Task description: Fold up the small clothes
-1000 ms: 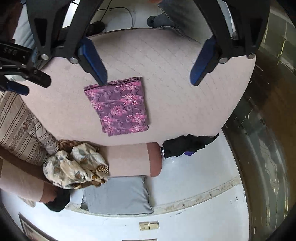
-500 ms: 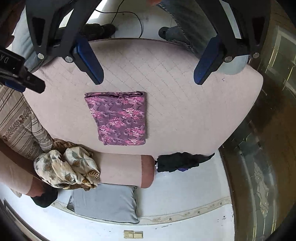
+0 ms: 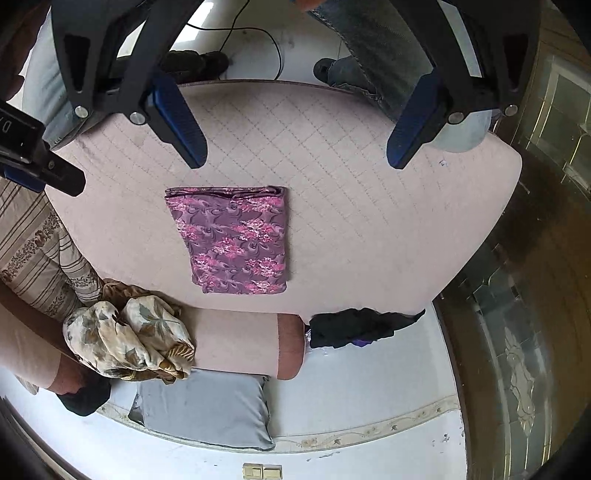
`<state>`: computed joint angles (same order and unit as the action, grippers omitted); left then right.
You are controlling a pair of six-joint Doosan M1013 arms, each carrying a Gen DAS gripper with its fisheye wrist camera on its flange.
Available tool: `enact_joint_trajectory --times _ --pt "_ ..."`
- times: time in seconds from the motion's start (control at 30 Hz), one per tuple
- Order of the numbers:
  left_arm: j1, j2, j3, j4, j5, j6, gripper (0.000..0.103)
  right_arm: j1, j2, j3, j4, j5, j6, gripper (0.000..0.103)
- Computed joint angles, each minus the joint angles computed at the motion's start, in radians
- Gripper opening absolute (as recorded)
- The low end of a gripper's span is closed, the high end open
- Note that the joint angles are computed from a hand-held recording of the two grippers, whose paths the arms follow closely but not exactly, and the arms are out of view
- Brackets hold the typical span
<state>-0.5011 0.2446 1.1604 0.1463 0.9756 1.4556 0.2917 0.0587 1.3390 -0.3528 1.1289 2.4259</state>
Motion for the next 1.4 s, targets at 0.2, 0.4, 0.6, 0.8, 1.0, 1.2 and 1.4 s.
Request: enact_joint_trajectory --times 0.2,0.4,0.6,0.8,1.0,1.2,1.4 --pt "-0.001 -0.008 0.011 0.002 -0.009 -0.010 0.097 0.010 -0.002 0.002 -0.016 0.001 0.012 0.091" --pt "-0.003 -0.019 0.020 0.002 -0.018 -0.005 0.097 0.017 -0.005 0.001 -0.026 0.004 0.020 0.091" --pt "-0.004 -0.022 0.021 0.005 -0.019 -0.004 0.097 0.019 -0.010 0.002 -0.037 -0.001 0.027 0.091" --pt "-0.005 -0.023 0.023 0.006 -0.018 -0.005 0.097 0.023 -0.012 0.002 -0.043 0.000 0.033 0.091" --pt "-0.005 -0.023 0.022 0.008 -0.015 -0.005 0.097 0.025 -0.011 0.001 -0.044 0.005 0.036 0.091" --pt "0.000 -0.023 0.018 -0.002 -0.012 0.000 0.097 0.027 -0.008 -0.002 -0.046 0.009 0.029 0.091" --pt "0.003 -0.025 0.021 -0.005 -0.016 0.011 0.097 0.031 -0.007 -0.005 -0.061 0.012 0.030 0.091"
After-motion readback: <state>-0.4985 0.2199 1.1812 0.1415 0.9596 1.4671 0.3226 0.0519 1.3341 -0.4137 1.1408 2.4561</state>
